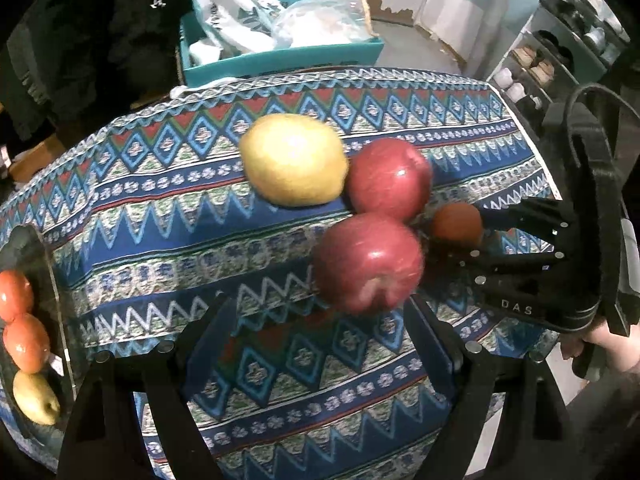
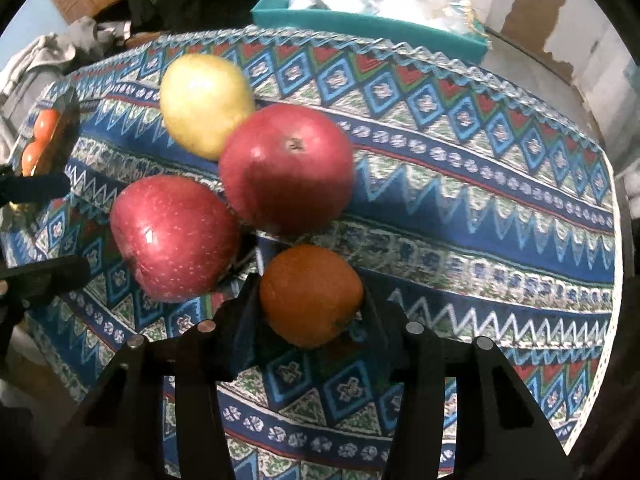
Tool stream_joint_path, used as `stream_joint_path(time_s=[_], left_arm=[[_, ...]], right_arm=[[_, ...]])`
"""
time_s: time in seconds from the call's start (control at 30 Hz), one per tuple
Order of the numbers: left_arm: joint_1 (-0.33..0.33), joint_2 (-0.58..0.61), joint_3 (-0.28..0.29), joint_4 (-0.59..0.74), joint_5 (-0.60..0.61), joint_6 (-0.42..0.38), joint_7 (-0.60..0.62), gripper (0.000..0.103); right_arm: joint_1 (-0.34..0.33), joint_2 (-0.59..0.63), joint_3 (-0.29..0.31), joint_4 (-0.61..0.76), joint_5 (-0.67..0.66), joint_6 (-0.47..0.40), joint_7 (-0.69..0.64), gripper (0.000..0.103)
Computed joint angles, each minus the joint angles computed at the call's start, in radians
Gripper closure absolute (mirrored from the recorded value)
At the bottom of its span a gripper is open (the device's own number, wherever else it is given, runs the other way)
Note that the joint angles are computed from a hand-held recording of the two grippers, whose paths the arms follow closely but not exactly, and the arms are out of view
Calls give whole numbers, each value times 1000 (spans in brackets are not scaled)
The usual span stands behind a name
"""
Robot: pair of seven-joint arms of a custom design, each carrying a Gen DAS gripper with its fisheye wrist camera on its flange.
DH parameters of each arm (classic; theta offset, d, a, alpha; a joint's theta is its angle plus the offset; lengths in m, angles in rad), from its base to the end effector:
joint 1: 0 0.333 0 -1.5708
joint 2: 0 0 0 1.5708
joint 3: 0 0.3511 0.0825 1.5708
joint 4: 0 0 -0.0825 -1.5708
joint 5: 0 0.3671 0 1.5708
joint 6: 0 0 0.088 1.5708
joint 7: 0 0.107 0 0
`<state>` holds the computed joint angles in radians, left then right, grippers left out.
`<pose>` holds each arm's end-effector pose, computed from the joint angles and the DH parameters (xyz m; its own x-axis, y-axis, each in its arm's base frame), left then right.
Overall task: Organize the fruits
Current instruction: 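Move the left tool to a red apple while the right tool approaches an orange, then grasp and lift the red apple with the left tool while the right tool grasps the orange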
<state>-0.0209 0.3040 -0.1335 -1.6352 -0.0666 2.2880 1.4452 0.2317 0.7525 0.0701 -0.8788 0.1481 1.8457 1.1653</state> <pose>0.6683 -0.0939 0.5193 -0.0052 -0.9896 0.1437 -0.9446 -0.0423 -0.3253 0.7483 0.2209 0.5094 0.6194 -0.7792 -0.0963 -0.7699 -0.5788 -0.2686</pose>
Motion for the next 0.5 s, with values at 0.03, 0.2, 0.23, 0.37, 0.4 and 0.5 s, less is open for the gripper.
stream_joint_path(time_s=[0.03, 0.2, 0.23, 0.37, 0.4, 0.5], left_arm=[[-2, 7, -2, 9, -2, -4, 0, 16], [-10, 39, -11, 46, -17, -17, -3, 16], [-13, 45, -12, 51, -18, -15, -5, 16], [-28, 74, -11, 80, -2, -18, -21, 16], [-30, 84, -11, 91, 0, -24, -24, 16], [-39, 114, -11, 123, 12, -40, -34, 16]], right_arm=[[-3, -4, -5, -2, 0, 4, 11, 54], [-28, -31, -19, -34, 4, 45, 60, 54], [-33, -34, -20, -37, 6, 51, 70, 54], [-48, -44, -21, -45, 8, 69, 100, 54], [-53, -49, -21, -50, 10, 73, 103, 54], [-61, -58, -19, -60, 14, 80, 110, 54]])
